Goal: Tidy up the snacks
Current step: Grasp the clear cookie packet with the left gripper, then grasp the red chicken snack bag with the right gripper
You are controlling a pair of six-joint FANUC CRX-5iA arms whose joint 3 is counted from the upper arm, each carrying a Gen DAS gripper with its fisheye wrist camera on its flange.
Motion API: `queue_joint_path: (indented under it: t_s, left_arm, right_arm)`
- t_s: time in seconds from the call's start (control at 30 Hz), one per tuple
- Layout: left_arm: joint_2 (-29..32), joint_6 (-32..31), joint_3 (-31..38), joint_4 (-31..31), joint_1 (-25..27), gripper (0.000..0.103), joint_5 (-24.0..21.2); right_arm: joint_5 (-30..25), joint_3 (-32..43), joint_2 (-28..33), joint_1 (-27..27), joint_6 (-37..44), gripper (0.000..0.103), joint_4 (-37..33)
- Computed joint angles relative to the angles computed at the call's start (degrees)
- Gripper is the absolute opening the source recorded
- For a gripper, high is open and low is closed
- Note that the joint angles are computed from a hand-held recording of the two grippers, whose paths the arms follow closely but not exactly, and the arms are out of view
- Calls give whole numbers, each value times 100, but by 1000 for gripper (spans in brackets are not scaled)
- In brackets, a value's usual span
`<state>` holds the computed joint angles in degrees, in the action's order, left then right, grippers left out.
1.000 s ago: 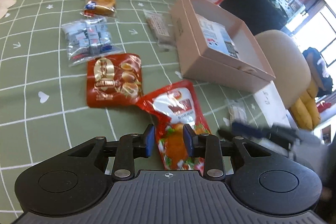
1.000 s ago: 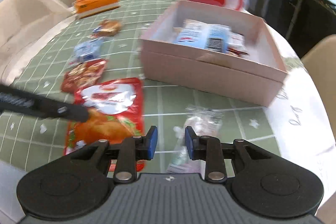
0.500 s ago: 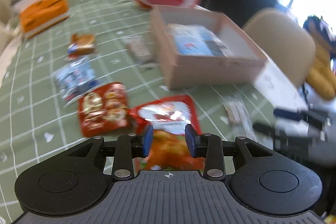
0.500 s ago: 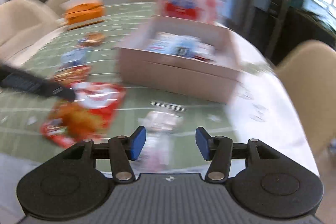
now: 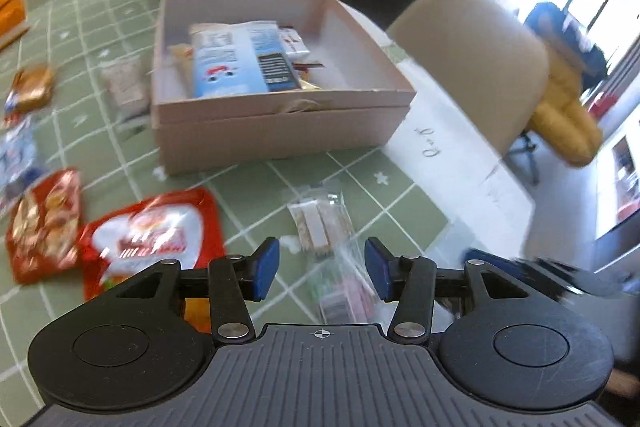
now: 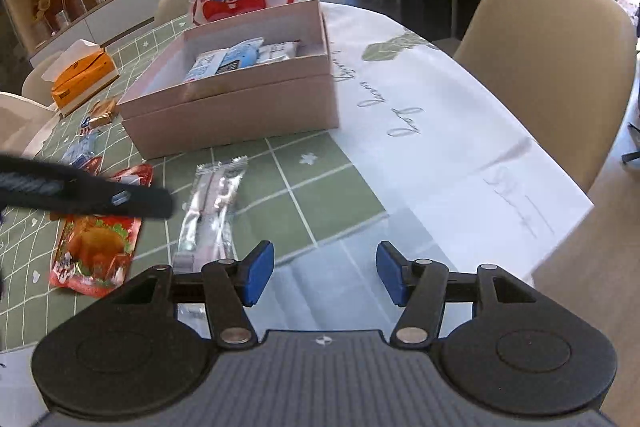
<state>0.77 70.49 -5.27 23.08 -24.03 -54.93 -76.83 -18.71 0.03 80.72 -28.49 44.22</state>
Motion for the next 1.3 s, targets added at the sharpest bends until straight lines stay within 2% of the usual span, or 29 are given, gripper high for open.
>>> queue_joint_path:
  t_s: [0.17, 0.3, 0.43, 0.57, 0.7, 0.8, 0.9, 1.0, 1.13, 1.23, 1.3]
  left_arm:
    - [506, 660, 654, -947, -501, 53, -96]
    - [655, 738, 1005, -1593, -801, 54, -198]
    - [633, 740, 994, -1699, -831, 53, -183]
    - [538, 531, 814, -1438, -702, 43, -94]
    - [310, 156, 326, -523, -307, 43, -7]
    - [-176, -255, -249, 259, 94, 42, 86]
    - [-716, -625, -688, 748, 570, 42, 0]
    - [-1116, -561, -840, 595, 1063, 42, -148]
    - [-1451, 176, -850, -154, 1707, 43, -391]
    - [-1603, 447, -1037, -257, 2141, 43, -557]
    - [-1701, 365, -1215, -134, 2349, 43, -613]
  right_arm:
    - [-136, 33, 99, 158, 250, 61, -14]
    - [-427, 242, 360, 303, 652, 68, -28]
    - [-482, 208, 387, 399, 544, 75, 56]
    - [-345, 86, 338, 423, 537, 86, 139]
    - [-203, 177, 319, 370, 788, 96, -14]
    - [60, 154, 211, 264, 1202, 96, -89]
    - [175, 186, 154, 143, 1303, 89, -147]
    - [479, 118, 58, 5, 1049, 89, 174]
    - [1265, 334, 212, -402, 1142, 89, 544]
    - [1967, 822, 624, -783, 1397, 89, 420]
    - [2083, 1343, 1034, -960, 1554, 89, 154]
